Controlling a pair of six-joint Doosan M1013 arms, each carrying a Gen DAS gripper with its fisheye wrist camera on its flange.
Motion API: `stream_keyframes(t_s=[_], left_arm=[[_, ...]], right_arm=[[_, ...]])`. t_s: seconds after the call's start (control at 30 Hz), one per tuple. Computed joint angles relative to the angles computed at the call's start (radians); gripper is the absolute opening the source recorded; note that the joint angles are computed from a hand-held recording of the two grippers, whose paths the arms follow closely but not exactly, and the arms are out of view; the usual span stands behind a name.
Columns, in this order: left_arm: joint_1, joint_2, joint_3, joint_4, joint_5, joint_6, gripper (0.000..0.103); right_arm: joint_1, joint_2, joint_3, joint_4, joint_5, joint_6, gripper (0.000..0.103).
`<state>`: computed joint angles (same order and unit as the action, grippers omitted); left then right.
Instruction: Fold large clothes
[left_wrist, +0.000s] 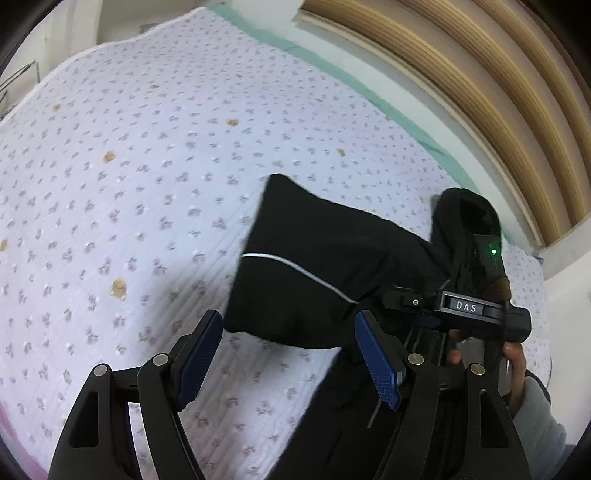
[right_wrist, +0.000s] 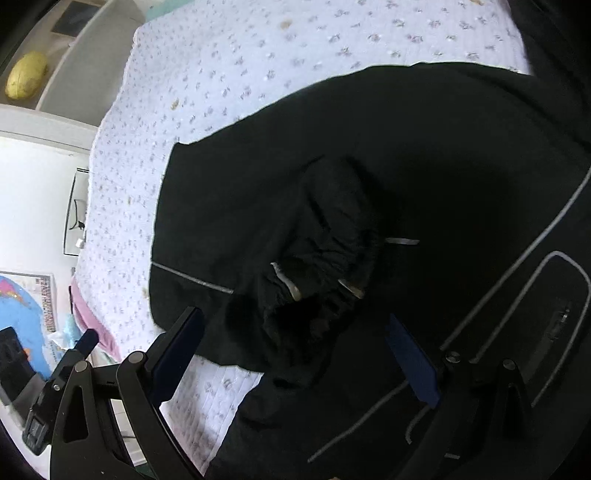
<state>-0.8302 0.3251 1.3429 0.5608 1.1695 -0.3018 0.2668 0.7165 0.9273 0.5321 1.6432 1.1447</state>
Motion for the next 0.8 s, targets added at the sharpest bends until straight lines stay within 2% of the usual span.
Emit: stream_keyframes(t_s=[0.27,0.6,0.8], left_arm=[[0.003,-0.004,0.012,-0.015,-0.010,-0.016,0.075],[0.008,0.004,0.017,-0.059,-0.027,-0.027,0.075],[0.008,0.006,0.020,-0.075,-0.037,-0.027,0.075]], right_arm=[[0.010,-0.015,0.035,-0.010,-0.026,-0.005,0.094],[-0.006,-0.011,0.035,0.020,-0.030,0.016,0.089],[-0.012,-0.023,0.050,0.007,-0.047,-0.005,0.074]])
